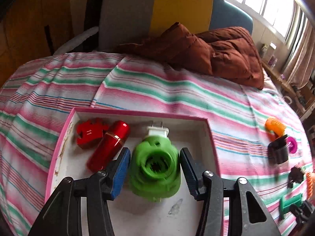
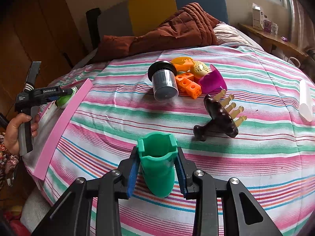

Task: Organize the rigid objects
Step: 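Carry the green juicer into the tray and open the left gripper, then carry the green stand into the tray beside the juicer, open right gripper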

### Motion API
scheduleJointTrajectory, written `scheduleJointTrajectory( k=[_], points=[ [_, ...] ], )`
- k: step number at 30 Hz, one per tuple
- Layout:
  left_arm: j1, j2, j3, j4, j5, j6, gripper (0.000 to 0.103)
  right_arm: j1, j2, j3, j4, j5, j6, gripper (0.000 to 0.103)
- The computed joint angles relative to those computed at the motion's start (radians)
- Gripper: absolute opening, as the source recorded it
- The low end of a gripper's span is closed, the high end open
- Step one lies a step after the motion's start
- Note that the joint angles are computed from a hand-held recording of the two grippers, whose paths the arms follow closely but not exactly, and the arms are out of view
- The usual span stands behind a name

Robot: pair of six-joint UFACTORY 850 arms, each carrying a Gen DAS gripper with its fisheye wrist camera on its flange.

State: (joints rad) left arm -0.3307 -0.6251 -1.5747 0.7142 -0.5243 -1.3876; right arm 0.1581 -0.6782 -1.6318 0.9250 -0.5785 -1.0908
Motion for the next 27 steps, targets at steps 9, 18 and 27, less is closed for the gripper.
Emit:
scheduleJointTrajectory(
  k=[9,18,27],
  points=[
    [-0.054,0.115,0.136,0.278,-0.017,-0.313,0.053,-0.001,0.002,0.007,0.029,-0.006,-0.03,0.035],
    [-0.089,0.198,0.268,0.181,0.068,-0.311,0.053,0.015,0.004,0.003,-0.001,-0.023,0.026,0.035],
    [-0.123,0.197,0.287,0.182,0.032,-0.292,0.053,0.074,-0.031,-0.083,-0.037,-0.09,0.138,0.035]
  ],
)
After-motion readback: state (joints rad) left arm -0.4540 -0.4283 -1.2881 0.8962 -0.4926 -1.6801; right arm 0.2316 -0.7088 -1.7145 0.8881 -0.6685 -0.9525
